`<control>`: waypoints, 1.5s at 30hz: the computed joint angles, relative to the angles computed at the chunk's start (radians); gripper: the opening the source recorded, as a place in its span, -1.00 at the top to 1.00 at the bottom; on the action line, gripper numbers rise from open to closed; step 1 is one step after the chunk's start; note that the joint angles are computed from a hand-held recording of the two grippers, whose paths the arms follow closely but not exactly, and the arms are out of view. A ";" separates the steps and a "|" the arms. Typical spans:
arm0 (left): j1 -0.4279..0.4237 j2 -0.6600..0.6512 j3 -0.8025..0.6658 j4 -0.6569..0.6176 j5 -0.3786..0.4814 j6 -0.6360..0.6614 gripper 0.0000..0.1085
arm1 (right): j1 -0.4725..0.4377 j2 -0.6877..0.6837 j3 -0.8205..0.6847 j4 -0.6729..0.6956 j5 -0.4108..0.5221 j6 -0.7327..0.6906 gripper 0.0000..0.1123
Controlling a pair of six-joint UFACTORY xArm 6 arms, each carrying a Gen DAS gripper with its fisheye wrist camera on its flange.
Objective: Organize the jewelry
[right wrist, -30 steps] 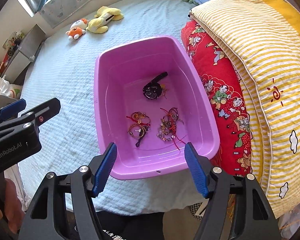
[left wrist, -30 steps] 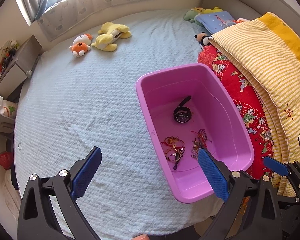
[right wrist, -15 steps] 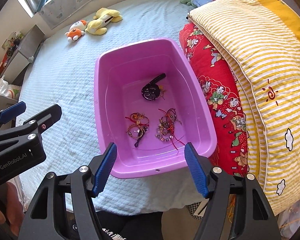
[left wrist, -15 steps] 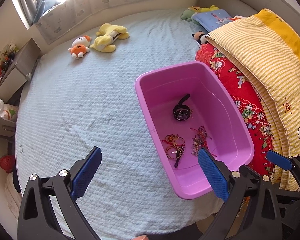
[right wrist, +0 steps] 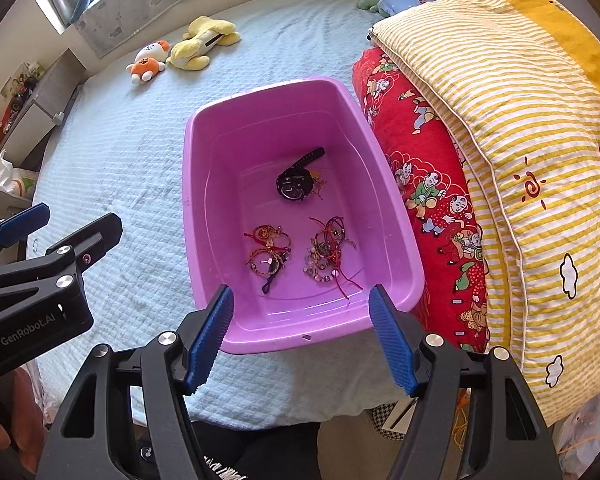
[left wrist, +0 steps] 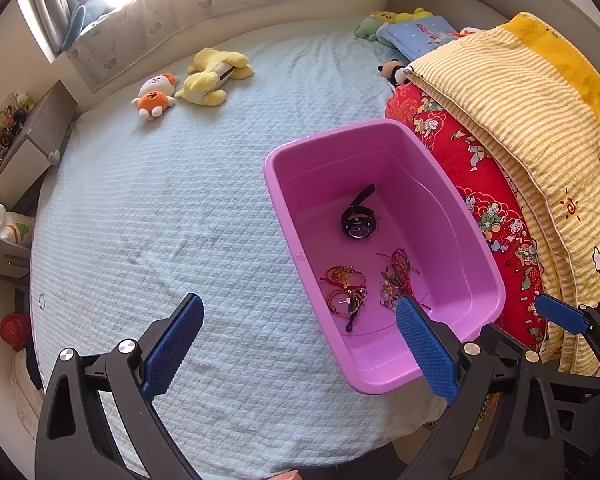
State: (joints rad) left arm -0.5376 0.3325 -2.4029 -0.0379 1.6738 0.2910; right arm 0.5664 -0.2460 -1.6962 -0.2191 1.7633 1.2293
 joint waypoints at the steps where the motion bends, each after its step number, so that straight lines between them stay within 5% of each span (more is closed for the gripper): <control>1: 0.000 0.001 -0.001 0.000 0.001 0.000 -0.75 | 0.000 0.000 0.000 0.000 0.000 0.000 -0.19; 45: 0.004 0.026 -0.038 -0.003 0.034 0.000 -0.75 | -0.010 -0.008 0.025 0.011 -0.024 -0.006 -0.19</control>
